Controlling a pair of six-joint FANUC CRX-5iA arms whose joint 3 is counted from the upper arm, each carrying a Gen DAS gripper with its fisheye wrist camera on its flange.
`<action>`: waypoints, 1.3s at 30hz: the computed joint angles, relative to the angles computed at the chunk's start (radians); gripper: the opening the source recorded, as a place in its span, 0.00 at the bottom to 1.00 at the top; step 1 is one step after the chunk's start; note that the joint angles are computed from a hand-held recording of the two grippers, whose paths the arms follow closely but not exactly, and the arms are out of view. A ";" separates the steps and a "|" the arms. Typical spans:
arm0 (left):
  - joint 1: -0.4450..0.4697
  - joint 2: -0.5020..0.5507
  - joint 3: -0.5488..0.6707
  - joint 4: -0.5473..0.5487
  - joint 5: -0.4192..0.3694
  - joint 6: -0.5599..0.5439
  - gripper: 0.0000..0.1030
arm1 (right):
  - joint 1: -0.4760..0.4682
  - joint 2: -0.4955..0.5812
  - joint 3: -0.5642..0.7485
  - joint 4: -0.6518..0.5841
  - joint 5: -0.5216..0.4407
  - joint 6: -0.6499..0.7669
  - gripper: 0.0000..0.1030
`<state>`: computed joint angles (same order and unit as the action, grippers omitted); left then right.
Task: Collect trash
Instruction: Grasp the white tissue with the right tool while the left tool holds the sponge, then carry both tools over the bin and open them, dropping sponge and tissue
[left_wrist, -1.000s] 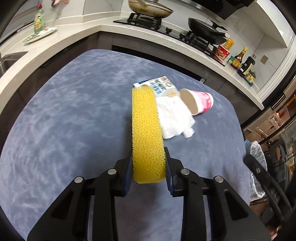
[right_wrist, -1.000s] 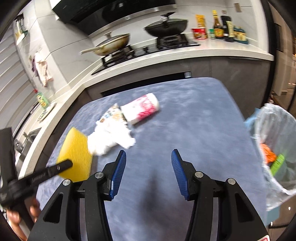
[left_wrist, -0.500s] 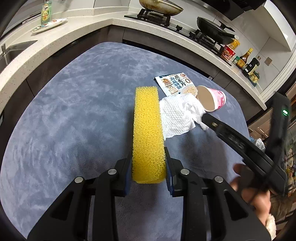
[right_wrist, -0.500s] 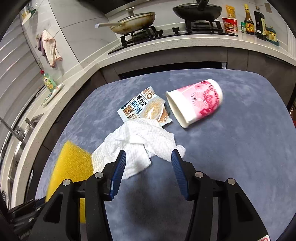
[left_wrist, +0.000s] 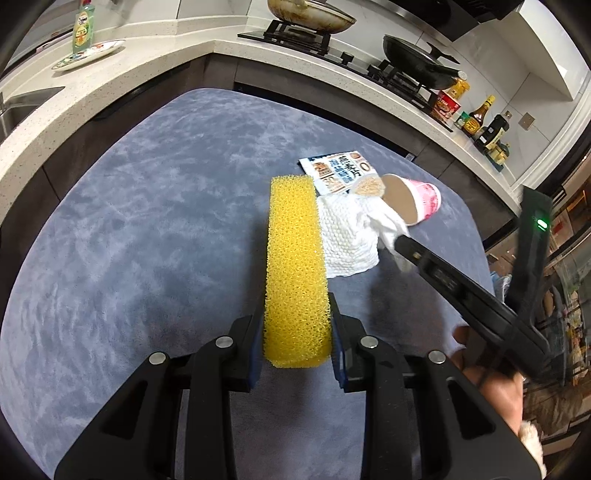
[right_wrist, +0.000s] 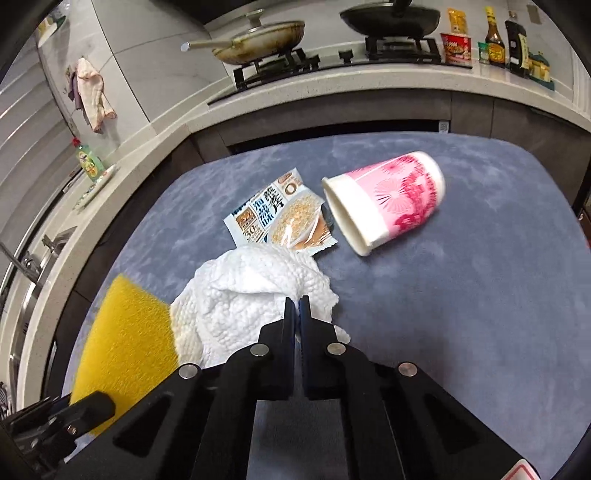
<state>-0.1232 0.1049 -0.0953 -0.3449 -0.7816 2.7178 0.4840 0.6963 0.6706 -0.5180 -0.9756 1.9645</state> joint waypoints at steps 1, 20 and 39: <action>-0.005 -0.001 0.004 -0.003 0.002 0.001 0.27 | -0.009 -0.023 -0.023 -0.011 0.009 0.013 0.03; -0.170 0.124 0.228 -0.020 -0.029 -0.054 0.27 | -0.300 -0.263 -0.192 -0.151 0.091 0.099 0.03; -0.236 0.571 0.820 0.244 -0.052 -0.475 0.27 | -0.484 -0.117 0.001 -0.061 0.134 0.007 0.03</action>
<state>-0.3591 0.6756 0.7245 -0.1009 -0.8340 2.2425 -0.0001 0.5796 0.6714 -0.5793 -0.8414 1.9713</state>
